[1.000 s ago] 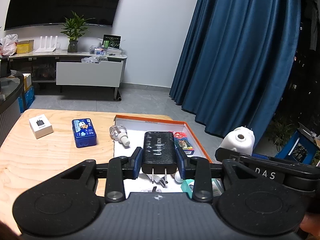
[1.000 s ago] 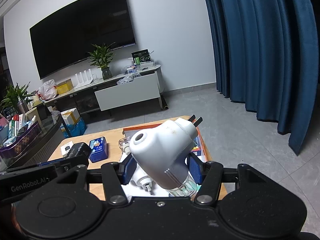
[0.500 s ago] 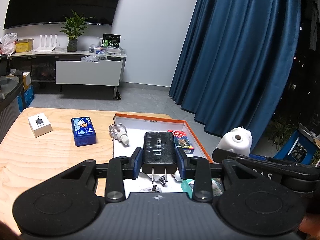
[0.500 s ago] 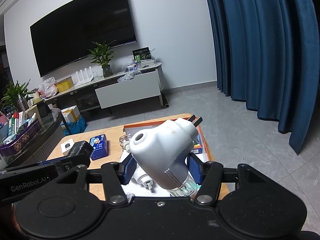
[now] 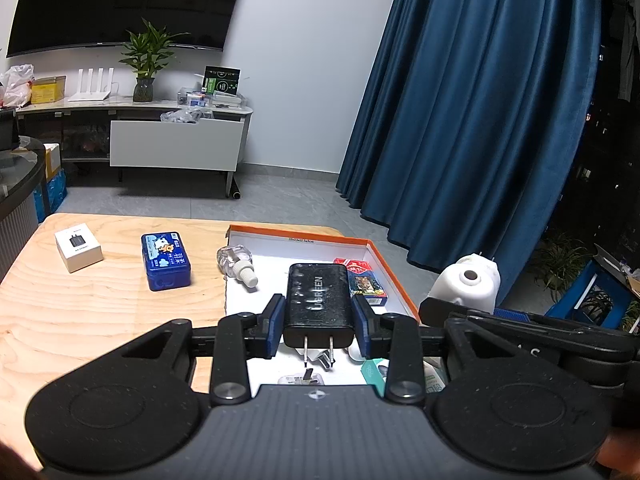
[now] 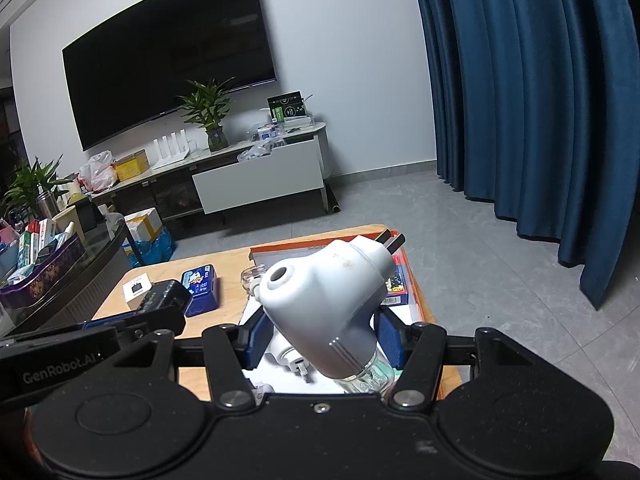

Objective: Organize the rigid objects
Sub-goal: 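Carry the black charger and white diffuser over the orange-rimmed box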

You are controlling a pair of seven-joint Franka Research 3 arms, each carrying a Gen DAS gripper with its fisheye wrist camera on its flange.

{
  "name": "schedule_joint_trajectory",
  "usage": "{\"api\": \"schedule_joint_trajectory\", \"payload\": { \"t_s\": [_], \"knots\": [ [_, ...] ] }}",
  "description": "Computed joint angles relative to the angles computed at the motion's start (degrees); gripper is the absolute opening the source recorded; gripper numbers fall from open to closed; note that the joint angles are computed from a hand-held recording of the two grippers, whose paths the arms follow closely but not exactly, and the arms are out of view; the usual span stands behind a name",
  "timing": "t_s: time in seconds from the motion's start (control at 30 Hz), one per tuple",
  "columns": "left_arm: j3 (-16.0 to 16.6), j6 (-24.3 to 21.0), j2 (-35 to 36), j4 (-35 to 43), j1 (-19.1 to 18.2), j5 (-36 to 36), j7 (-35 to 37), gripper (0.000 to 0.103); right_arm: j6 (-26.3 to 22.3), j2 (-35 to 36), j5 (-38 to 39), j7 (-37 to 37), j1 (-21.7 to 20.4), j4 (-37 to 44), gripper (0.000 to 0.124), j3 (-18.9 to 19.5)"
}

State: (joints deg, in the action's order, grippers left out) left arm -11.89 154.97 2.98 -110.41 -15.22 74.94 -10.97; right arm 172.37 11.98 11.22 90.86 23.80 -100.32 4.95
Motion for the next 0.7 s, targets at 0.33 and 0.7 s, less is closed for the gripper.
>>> {"api": "schedule_joint_trajectory", "payload": {
  "t_s": [0.33,0.7],
  "knots": [
    [0.0,0.0,0.1,-0.1,-0.1,0.1,-0.2,0.036,0.3,-0.1,-0.1,0.1,0.1,-0.4,0.067,0.0],
    [0.1,0.1,0.0,-0.1,0.0,0.1,-0.2,0.036,0.0,-0.1,-0.3,0.3,0.3,-0.2,0.067,-0.2]
  ]
}}
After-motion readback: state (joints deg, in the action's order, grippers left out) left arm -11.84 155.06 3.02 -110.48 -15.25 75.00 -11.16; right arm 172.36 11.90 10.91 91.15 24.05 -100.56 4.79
